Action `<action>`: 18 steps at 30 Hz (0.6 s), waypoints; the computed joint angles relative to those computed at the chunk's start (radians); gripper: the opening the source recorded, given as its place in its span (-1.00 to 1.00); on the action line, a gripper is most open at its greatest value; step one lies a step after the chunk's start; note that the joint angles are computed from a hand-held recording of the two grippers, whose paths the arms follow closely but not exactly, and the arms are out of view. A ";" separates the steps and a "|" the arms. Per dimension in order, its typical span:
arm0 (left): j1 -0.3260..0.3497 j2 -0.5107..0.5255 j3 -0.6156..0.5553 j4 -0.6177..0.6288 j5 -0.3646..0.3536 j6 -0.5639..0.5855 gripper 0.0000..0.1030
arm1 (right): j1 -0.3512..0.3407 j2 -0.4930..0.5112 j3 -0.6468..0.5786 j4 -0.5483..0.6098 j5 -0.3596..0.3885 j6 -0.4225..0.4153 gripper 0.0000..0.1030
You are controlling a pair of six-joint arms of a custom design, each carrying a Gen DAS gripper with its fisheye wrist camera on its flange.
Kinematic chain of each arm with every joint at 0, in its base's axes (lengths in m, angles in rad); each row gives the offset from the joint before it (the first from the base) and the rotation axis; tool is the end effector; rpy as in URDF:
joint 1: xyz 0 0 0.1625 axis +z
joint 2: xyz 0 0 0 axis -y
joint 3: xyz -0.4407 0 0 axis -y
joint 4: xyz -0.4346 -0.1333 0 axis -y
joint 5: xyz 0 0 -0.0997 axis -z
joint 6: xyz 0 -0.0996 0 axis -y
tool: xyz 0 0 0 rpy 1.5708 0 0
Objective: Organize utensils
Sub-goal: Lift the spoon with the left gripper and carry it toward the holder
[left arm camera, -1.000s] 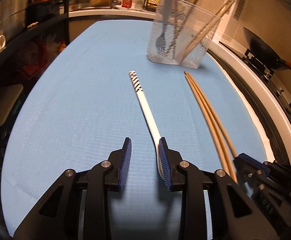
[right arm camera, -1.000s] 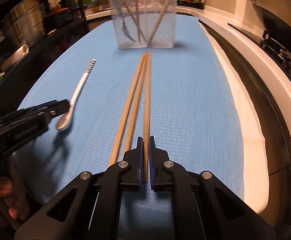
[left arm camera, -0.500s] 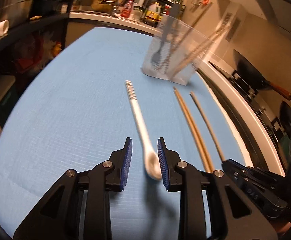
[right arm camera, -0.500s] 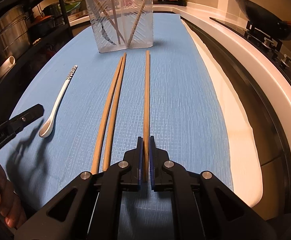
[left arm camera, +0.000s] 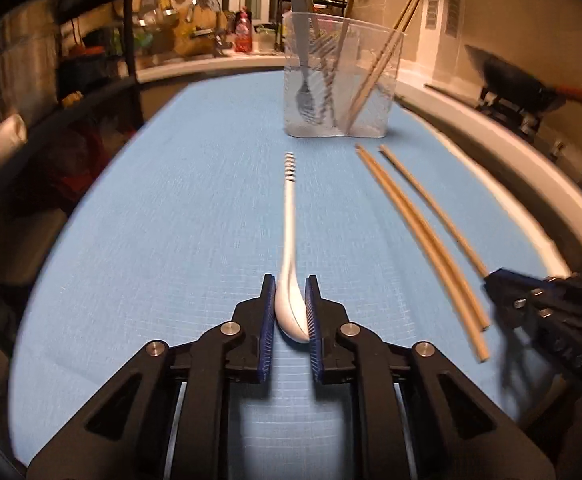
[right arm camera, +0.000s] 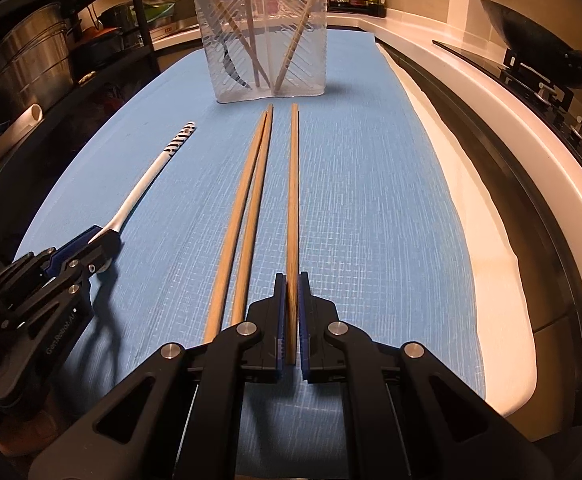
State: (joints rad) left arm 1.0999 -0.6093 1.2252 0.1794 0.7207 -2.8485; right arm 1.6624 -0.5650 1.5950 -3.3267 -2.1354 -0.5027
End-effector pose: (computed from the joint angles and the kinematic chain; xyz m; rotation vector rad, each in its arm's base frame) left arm -0.1280 -0.7102 0.0469 0.4397 2.1781 -0.9767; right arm 0.1461 -0.7160 0.0291 0.4414 -2.3274 0.7360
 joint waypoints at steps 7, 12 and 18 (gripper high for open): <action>-0.014 -0.012 0.044 -0.122 -0.100 0.151 -0.75 | 0.002 0.010 -0.007 -0.019 -0.012 -0.006 -0.88; 0.004 -0.034 0.058 -0.087 -0.033 0.035 -0.68 | 0.002 0.010 -0.005 -0.023 -0.012 -0.010 -0.88; 0.009 -0.041 0.072 -0.104 -0.013 0.016 -0.69 | 0.000 0.009 -0.005 -0.027 -0.006 -0.007 -0.89</action>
